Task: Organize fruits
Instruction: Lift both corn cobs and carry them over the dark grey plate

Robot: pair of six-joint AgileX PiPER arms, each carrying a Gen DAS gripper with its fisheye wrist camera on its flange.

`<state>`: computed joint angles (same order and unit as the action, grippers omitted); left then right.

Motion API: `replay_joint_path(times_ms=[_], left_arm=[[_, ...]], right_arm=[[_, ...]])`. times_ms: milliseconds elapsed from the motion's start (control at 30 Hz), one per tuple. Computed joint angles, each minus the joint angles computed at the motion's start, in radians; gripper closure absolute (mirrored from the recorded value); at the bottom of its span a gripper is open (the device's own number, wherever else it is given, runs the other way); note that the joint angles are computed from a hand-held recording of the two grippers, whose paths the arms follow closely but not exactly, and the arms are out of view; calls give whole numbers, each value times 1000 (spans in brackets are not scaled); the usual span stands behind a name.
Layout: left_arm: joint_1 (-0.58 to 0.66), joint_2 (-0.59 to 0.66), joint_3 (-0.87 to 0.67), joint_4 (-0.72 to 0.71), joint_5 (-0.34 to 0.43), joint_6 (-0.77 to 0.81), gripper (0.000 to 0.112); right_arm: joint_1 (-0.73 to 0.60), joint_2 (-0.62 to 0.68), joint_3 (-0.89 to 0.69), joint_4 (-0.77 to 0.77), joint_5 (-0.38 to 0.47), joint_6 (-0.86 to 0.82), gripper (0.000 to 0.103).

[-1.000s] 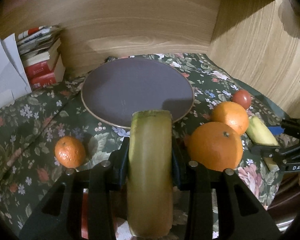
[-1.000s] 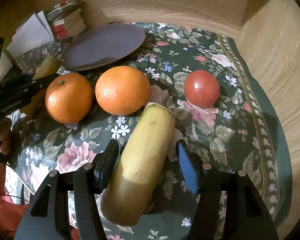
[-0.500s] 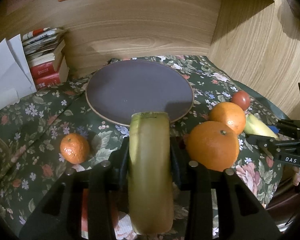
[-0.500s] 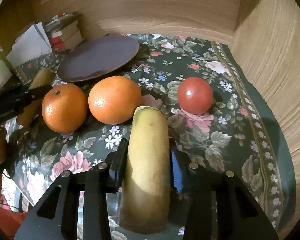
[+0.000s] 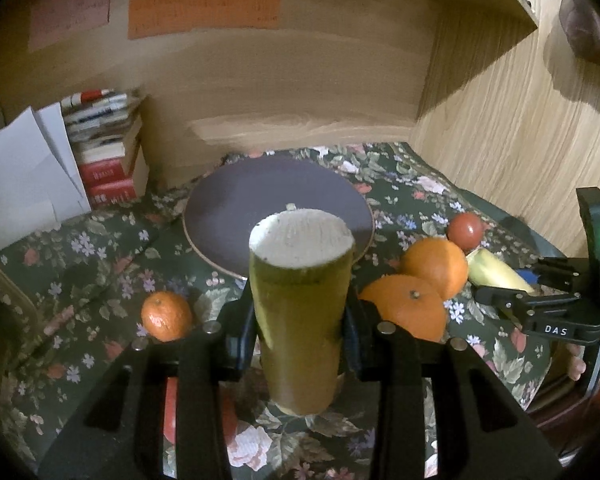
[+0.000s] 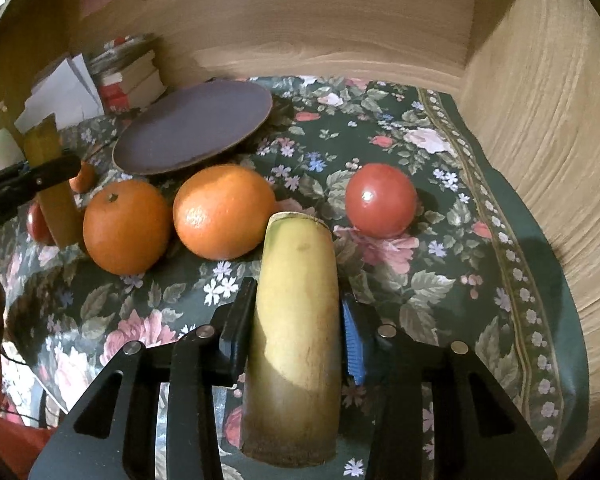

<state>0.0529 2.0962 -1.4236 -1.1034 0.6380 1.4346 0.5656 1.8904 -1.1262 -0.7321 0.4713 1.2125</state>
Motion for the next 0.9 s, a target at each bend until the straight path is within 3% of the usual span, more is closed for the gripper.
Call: replay_joint_path(times_ms=[400,900], left_arm=[[10,-59,2,-59,15,26,76],[23,-34,-140,-23,25,-65,76]], right_arm=[[-1,-81,11,-165,21,143,68],[-15,-30,-177,-193,24,37,68]])
